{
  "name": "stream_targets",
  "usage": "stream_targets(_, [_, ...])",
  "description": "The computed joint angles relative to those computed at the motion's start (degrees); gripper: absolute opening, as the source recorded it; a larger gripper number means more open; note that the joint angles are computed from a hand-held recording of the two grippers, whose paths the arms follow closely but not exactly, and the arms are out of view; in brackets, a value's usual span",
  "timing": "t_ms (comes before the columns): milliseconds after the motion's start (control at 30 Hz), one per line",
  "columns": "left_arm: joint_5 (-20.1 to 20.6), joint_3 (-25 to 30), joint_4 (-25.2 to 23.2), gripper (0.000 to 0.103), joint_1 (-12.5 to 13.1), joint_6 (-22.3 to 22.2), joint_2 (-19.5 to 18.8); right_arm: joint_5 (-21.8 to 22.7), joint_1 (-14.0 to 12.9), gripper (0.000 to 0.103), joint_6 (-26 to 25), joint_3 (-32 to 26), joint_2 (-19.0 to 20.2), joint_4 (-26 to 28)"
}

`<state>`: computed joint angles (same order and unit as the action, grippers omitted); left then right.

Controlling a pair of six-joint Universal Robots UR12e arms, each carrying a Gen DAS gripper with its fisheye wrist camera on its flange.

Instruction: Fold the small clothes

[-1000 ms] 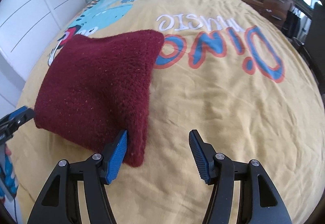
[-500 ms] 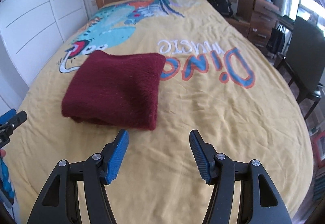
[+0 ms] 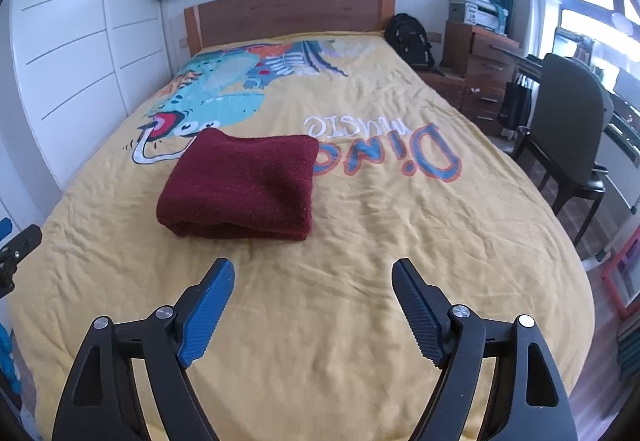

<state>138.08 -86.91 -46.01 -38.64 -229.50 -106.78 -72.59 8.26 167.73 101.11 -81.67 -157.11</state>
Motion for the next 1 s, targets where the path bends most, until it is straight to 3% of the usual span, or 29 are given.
stream_targets(133, [1.48,-0.18,-0.02,0.102,-1.56,-0.62,0.31,0.02,-0.5,0.103,0.66,2.71,-2.14,-2.51])
stream_targets(567, [2.94,-0.94,1.28,0.102,-4.74,-1.17,0.97,-0.62,-1.34,0.103,-0.01,7.87,-6.51,-9.0])
stream_targets(1000, [5.8,-0.33,-0.53,0.102,-6.61,-1.79,0.92,0.27,-3.07,0.103,1.94,10.09,-8.3,-11.68])
